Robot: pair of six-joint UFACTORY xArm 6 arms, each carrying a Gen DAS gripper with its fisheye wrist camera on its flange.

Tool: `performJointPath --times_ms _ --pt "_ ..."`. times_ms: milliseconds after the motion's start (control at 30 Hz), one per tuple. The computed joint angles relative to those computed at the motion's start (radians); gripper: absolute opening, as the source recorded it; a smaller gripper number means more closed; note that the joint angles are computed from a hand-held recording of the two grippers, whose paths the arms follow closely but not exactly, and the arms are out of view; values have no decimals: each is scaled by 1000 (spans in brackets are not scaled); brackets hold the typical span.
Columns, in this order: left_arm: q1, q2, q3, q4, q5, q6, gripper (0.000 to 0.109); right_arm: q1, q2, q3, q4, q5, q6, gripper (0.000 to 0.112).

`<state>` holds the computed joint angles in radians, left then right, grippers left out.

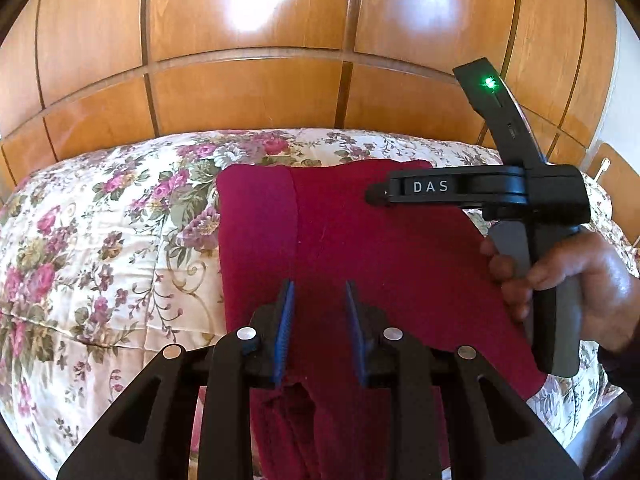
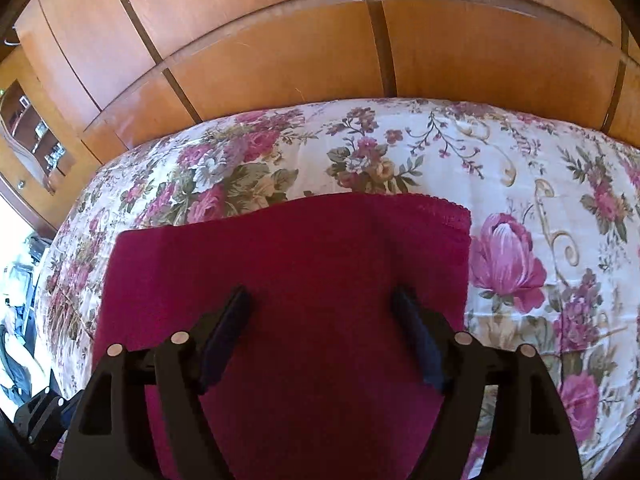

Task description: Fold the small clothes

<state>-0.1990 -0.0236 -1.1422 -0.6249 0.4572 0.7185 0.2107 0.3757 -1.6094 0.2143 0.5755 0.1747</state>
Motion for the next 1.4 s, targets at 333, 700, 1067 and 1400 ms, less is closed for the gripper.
performJointPath --times_ms 333,700,1067,1400 --pt "1 -14 14 6 -3 -11 31 -5 -81 113 52 -101 6 95" --pt "174 34 -66 -242 319 0 72 -34 -320 443 665 -97 -446 100" --pt "276 189 -176 -464 635 63 44 -15 -309 445 917 -36 -646 58" --pt "180 165 -252 -528 683 129 40 -47 -514 570 910 -133 -734 45"
